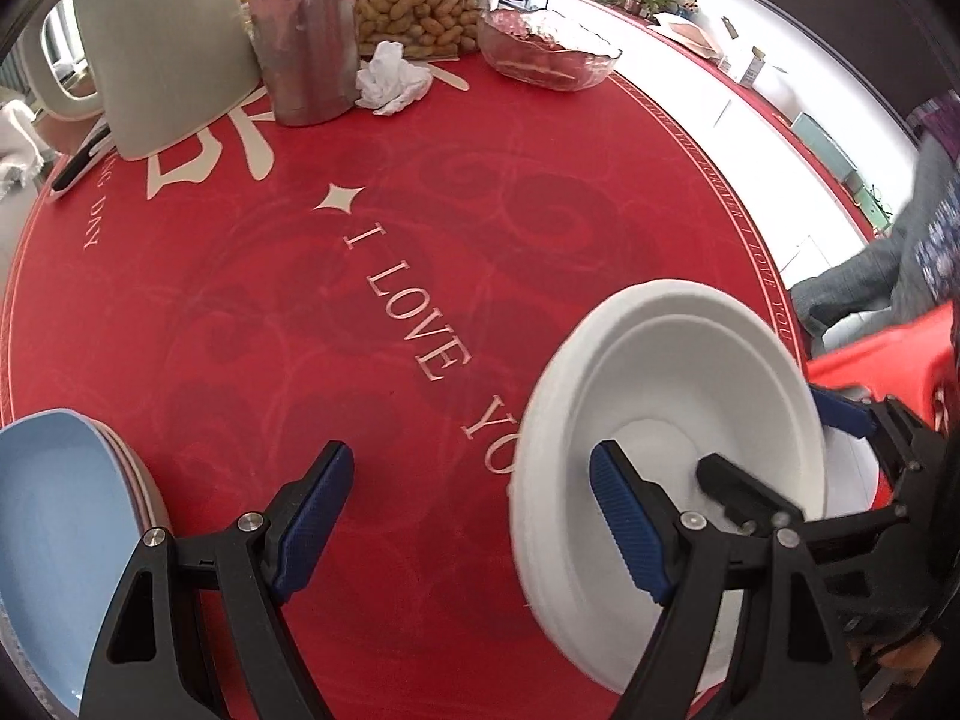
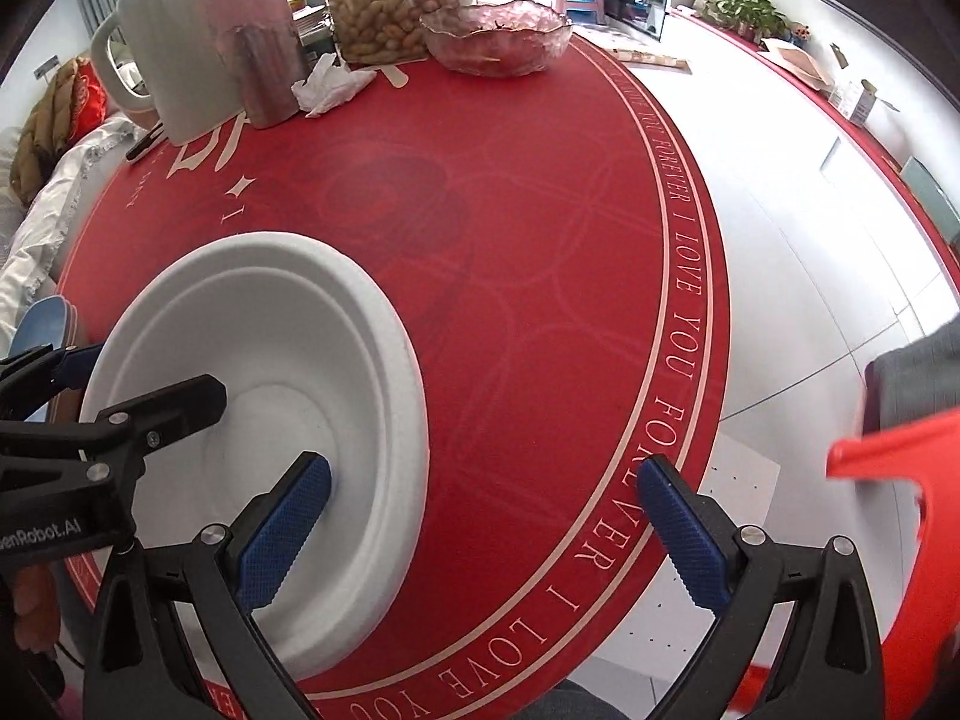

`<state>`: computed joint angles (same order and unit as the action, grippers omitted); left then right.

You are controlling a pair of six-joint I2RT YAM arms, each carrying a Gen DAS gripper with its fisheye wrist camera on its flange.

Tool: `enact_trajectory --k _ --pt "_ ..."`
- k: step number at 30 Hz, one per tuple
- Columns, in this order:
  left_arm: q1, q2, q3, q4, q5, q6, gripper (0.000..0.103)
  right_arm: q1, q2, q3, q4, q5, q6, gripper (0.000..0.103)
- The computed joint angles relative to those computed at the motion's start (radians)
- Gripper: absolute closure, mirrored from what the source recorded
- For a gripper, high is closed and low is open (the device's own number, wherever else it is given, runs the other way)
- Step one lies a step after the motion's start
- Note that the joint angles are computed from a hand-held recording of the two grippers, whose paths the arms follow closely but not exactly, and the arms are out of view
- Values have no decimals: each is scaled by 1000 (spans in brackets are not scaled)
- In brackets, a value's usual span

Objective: Organize plates and bowls
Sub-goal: 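Close the left gripper on the bowl stack rim while the right gripper grips it too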

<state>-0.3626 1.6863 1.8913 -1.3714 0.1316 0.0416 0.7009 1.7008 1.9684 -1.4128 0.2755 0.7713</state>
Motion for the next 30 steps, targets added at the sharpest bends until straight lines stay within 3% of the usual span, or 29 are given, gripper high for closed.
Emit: enact_trajectory --k 8,11,13,16,17,19,30 --pt "-33 4 -1 14 -41 35 20 -25 -27 -34 41 -4 -3 2" --pt "-32 20 11 -2 -23 44 20 -7 -40 -43 56 7 -13 12" --pt "-35 18 8 2 -16 48 22 8 -43 -38 67 -1 -18 32" --pt "-43 8 1 7 7 58 37 19 -30 -13 70 -22 -11 50" --pt "-43 9 8 1 20 64 48 23 -25 -8 70 -20 -7 51" --pt "-48 9 10 -3 64 72 68 22 -47 -43 121 -66 12 76" --pt "-28 -101 -89 37 75 63 69 103 -24 19 71 -19 180 77"
